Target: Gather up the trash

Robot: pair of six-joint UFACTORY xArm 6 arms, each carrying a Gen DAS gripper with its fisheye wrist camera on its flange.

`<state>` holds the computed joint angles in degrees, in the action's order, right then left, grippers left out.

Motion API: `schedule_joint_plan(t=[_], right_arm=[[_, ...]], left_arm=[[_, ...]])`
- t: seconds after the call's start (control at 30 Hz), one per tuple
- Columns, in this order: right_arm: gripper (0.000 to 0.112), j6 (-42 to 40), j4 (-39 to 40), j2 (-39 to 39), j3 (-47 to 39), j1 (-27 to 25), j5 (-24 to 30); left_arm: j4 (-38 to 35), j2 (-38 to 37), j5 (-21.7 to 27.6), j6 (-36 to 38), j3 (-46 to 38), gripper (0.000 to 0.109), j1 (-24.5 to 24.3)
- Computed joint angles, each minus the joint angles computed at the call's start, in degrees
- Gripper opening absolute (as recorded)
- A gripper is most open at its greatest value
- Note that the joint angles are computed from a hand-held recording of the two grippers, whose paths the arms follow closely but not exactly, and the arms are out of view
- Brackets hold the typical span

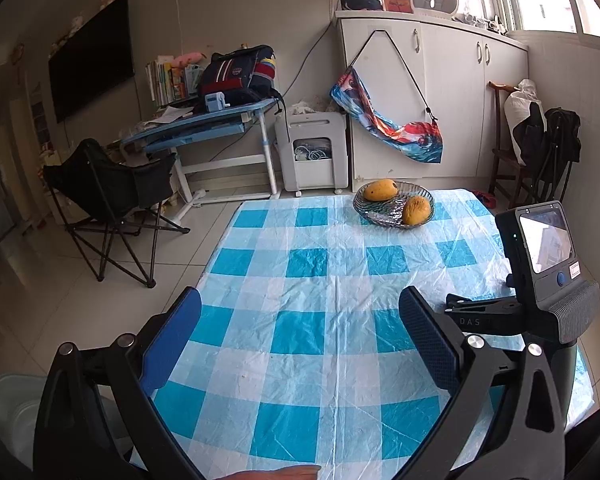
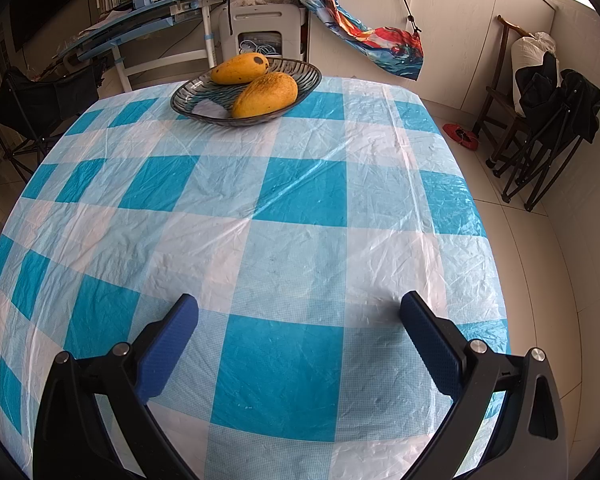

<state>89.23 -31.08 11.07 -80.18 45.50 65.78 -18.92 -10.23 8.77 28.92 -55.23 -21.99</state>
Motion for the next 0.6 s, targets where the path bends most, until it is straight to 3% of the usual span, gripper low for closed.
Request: schedule_joint_plan(t=[0.6], right_arm=[[0.096,-0.01,0.00,0.05,-0.07,-0.01,0.01]], left_arm=[[-0.41,0.30,0.88,0.28,-0.29,0.096,1.11]])
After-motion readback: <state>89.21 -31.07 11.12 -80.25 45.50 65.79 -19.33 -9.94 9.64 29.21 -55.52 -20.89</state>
